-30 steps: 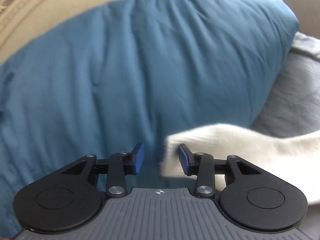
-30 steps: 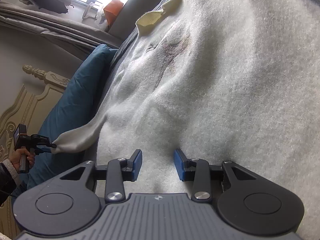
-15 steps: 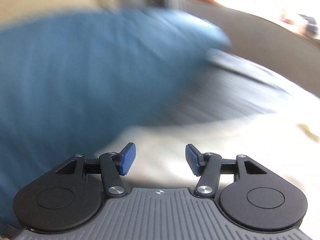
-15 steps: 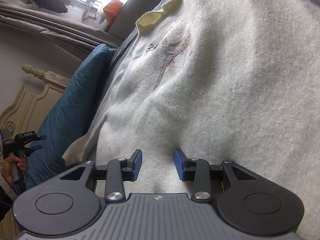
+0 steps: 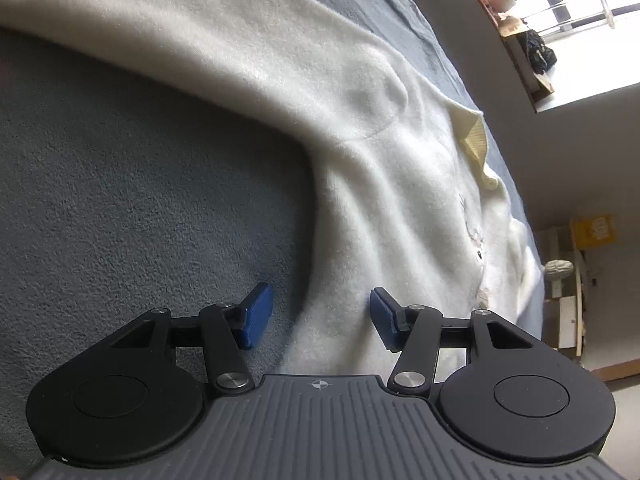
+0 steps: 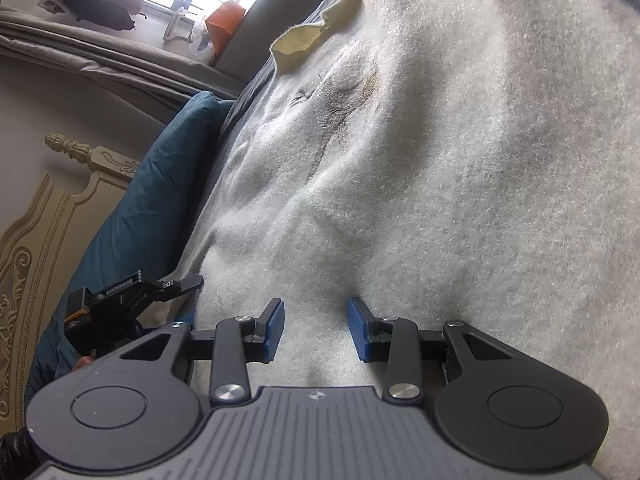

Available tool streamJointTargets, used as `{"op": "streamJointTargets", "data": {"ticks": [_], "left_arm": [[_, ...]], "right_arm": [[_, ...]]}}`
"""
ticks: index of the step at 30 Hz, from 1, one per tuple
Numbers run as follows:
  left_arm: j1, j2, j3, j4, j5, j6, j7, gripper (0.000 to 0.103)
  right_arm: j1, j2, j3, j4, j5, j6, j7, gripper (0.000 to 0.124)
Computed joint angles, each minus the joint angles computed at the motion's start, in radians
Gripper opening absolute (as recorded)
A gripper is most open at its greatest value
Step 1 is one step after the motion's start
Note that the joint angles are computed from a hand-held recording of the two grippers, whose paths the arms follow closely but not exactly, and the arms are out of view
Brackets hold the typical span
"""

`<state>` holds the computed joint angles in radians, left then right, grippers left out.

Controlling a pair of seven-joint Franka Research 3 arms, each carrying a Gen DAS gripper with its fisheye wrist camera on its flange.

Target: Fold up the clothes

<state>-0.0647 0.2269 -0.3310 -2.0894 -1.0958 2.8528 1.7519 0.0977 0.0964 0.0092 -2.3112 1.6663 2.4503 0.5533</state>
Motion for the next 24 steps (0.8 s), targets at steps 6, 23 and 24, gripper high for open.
{"op": "streamJointTargets", "data": {"ticks": [6,23,24], "left_arm": [[-0.048,-0.023,-0.002,-0.046,0.091,0.030,-0.066,0.025],[-0.161,-0.090,0.102,-0.136,0.579,0.294,-0.402,0.018],[-0.163,-0.071,0.104,-0.118,0.612,0.303,-0.419,0.018]], "right_arm": [[-0.003,0.003,0.000,0.003,-0.001,-0.005,0.001,0.038],[0.002,-0.002,0.002,0.000,0.000,0.008,0.007,0.038],[0.003,-0.002,0.002,0.000,0.000,0.009,0.007,0.038]]}}
